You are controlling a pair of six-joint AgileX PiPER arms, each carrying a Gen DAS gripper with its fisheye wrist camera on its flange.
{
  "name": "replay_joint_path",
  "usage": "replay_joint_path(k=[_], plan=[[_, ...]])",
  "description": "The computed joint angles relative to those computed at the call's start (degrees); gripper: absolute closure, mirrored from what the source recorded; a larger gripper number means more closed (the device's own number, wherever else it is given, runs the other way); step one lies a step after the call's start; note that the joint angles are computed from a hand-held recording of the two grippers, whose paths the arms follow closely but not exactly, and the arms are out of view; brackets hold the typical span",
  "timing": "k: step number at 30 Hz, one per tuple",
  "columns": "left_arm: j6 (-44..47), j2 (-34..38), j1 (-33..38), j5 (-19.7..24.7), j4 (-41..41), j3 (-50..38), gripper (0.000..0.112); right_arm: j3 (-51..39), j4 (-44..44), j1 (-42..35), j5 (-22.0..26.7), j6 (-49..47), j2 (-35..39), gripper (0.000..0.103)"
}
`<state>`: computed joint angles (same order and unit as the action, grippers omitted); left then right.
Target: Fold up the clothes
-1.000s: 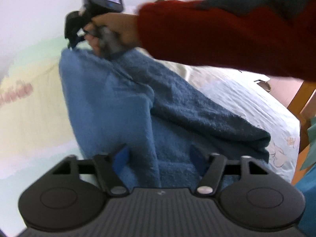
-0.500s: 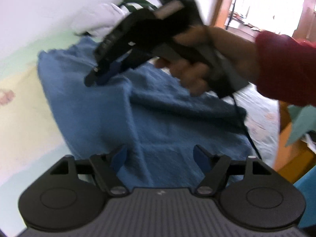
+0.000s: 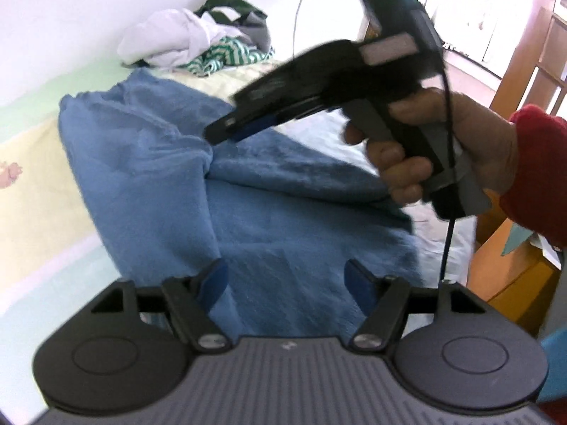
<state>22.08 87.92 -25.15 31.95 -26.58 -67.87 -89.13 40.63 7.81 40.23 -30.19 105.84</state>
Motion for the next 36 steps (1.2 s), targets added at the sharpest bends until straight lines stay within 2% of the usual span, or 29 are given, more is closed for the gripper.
replay_joint_path(k=[4,9,12,14,17,19,22,25,27,31,33,34,36], plan=[[-15.63,-7.43,-2.69,1.61,12.55,4.76,0.039,9.65,1.47,-5.31,-1.06,-6.97,-8.41,0.075],[-39.28,-12.74,-5.73,4.63,28.14,7.05,0.037,17.03,4.57,-13.90,6.08,-10.84,-13.86,0.075],[-50.91,-12.43,-5.83,4.61,34.19,7.46,0.037,19.16,3.28,-15.72,7.66,-12.46,-14.83,0.074],[-55.21,-10.91,-4.98,4.64,33.75,7.10,0.039,20.38,2.50,-16.37,7.66,-13.88,-15.32,0.073],[-57.59,-9.88,-5.94,3.89,31.87,7.17,0.039,22.12,4.36,-18.40,8.95,-18.35,-16.27,0.063],[-63.17,-9.20,-9.13,4.65,36.36,6.58,0.037,23.37,5.42,-19.65,9.37,-22.55,-17.14,0.060],[-73.81,-7.70,-14.98,7.94,47.31,4.79,0.035,26.09,8.31,-20.82,8.97,-29.62,-19.44,0.061],[-77.16,-6.61,-18.40,9.93,52.26,3.71,0.032,24.72,13.47,-20.85,16.67,-35.05,-18.09,0.062],[-77.45,-5.26,-20.54,12.55,55.50,2.96,0.031,22.98,15.96,-18.66,20.47,-34.69,-16.01,0.062],[-75.00,-5.49,-24.25,17.74,58.21,3.40,0.033,16.94,14.22,-8.96,20.29,-28.26,-11.24,0.062],[-74.60,-6.74,-26.21,19.89,59.64,4.56,0.032,11.43,13.24,-5.37,23.37,-23.25,-6.80,0.062],[-74.71,-7.49,-26.63,20.38,59.88,5.35,0.032,8.54,12.48,-3.53,24.89,-20.18,-4.60,0.062],[-75.20,-8.40,-26.94,20.73,60.38,6.47,0.032,5.41,10.52,-0.10,24.43,-14.46,-2.39,0.062]])
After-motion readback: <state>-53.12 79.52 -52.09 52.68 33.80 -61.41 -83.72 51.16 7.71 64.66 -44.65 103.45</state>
